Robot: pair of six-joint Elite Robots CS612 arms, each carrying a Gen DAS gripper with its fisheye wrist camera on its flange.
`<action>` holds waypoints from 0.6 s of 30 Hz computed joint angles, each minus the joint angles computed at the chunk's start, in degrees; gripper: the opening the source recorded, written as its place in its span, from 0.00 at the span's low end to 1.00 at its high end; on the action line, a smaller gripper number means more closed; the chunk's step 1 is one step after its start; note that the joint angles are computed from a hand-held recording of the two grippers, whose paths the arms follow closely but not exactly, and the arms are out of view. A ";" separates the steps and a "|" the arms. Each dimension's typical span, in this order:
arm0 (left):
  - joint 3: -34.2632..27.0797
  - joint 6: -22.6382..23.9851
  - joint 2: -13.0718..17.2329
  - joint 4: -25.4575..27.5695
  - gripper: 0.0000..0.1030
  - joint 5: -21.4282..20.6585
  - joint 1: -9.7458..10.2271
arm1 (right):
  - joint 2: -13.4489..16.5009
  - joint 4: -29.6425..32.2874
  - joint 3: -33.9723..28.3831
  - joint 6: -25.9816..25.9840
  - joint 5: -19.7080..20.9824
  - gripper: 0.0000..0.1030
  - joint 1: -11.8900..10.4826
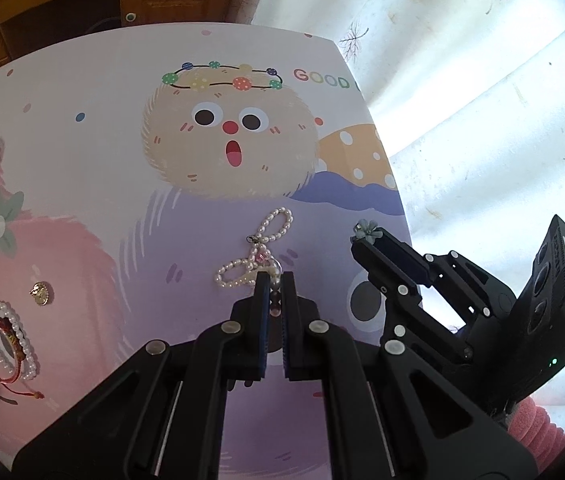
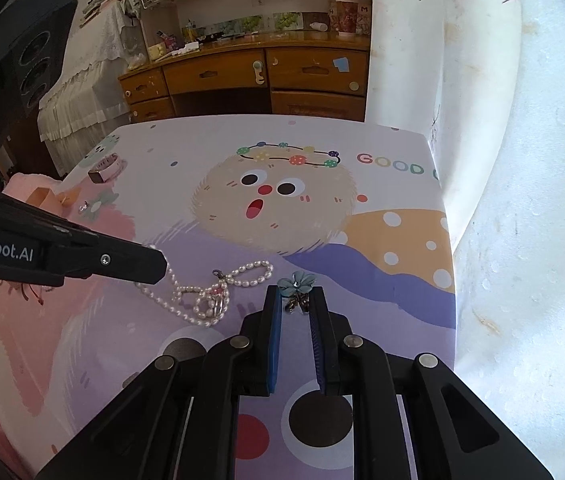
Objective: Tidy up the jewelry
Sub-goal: 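Lift the pearl necklace with the left tool while the right tool carries the brooch toward the box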
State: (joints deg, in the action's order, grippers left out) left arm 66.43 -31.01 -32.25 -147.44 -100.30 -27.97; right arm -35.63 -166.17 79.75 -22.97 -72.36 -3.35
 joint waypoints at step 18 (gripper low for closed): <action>16.17 2.09 -14.14 -16.23 0.02 4.77 0.83 | -7.81 -8.00 7.51 4.34 3.88 0.13 -0.53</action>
